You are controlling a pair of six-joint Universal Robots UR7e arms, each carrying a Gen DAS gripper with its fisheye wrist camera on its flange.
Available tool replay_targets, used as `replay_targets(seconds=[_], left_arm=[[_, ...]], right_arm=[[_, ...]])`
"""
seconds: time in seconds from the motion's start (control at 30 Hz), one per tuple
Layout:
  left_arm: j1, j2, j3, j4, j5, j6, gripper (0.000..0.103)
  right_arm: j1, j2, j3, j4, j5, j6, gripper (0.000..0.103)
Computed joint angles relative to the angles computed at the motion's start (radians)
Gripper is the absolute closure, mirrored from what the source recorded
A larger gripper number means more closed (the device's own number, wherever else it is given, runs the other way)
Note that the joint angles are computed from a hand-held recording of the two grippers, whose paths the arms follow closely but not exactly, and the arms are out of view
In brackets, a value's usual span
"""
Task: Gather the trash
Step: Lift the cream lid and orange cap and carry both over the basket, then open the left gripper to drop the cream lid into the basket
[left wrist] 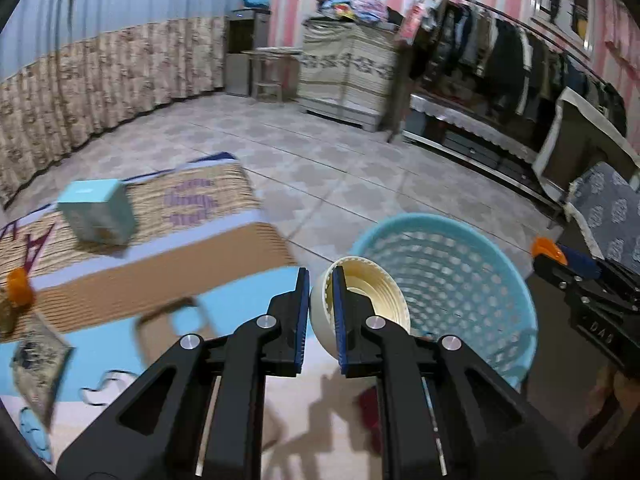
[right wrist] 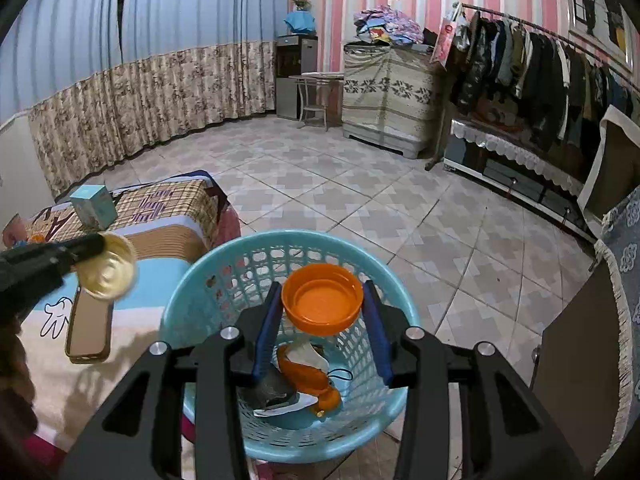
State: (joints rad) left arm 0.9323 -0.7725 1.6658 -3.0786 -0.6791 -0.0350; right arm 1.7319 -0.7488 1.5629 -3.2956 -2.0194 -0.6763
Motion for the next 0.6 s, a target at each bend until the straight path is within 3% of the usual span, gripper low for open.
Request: replay_targets(seconds=[0.27, 0.5, 0.6], left_arm=[[-0.017, 0.106, -0.093, 0.010, -0.027, 0.055, 0.089], [-0.024, 0.106, -0.105, -0.031, 0.004, 0.075, 0.043], [-0.033, 0.098, -0.090, -0.094, 0.060, 0.108, 0.025]], right_arm=[[-0.021, -0.010, 0.003, 0.003, 0.009, 0.008, 0.063], [-0.026, -0.008, -0.002, 0.004, 0.007, 0.021, 0.063], [-0.027, -0.005, -0.006, 0.008, 0.012, 0.021, 0.063]])
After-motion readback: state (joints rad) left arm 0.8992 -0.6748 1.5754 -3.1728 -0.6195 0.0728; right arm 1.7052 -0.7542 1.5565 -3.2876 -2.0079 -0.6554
